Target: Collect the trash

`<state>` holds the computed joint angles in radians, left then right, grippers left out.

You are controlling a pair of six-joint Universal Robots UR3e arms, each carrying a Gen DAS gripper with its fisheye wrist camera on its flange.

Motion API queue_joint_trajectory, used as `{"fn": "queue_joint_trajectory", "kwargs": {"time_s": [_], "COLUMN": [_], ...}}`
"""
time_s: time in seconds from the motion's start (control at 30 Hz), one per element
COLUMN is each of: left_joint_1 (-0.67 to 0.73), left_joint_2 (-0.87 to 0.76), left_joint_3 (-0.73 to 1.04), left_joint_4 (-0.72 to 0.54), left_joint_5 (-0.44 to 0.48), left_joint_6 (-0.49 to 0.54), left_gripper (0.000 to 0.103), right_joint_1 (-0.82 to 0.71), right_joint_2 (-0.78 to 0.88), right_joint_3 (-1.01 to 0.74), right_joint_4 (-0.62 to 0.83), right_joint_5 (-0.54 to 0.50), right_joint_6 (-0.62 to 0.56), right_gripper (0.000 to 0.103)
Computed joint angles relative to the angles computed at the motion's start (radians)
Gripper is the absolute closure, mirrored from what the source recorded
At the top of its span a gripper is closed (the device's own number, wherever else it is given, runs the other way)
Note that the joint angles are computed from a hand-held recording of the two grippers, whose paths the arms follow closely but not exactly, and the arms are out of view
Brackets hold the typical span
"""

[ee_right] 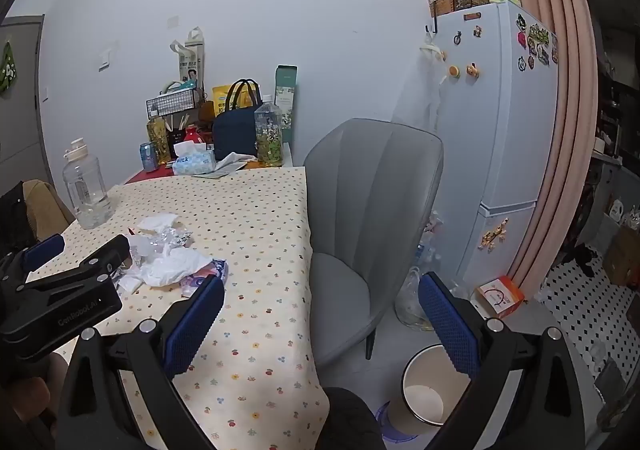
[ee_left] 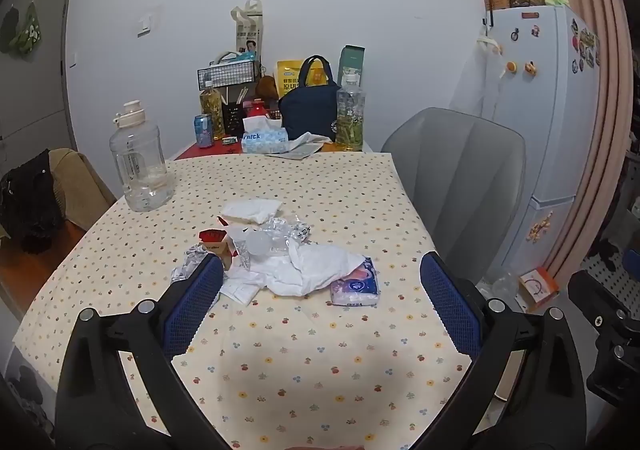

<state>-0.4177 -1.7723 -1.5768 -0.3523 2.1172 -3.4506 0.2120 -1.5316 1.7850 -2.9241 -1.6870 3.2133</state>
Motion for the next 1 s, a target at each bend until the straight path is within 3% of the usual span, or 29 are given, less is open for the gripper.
{"fn": "queue_joint_trajectory", "kwargs": {"time_s": [0.47,1.0], "left_joint_1": [-0.037,0.01], "left_joint_2": [-0.047,0.011], "left_joint_3": [0.077,-0.014], "left_joint_4": [-0.047,0.005], "left_joint_5": [0.04,-0.016], "left_joint_6": [-0.027,-0.012], "left_gripper": [0.005,0.005], "right_joint_1": [-0.01,-0.001], "right_joint_2": [0.0,0.013], "right_joint_3": [0.003,-0.003], "right_joint_4": [0.003,-0.002], "right_joint_5": [0.013,0.005], "right_joint_6": [0.002,0.001], "right_gripper": [0.008,0.008]}}
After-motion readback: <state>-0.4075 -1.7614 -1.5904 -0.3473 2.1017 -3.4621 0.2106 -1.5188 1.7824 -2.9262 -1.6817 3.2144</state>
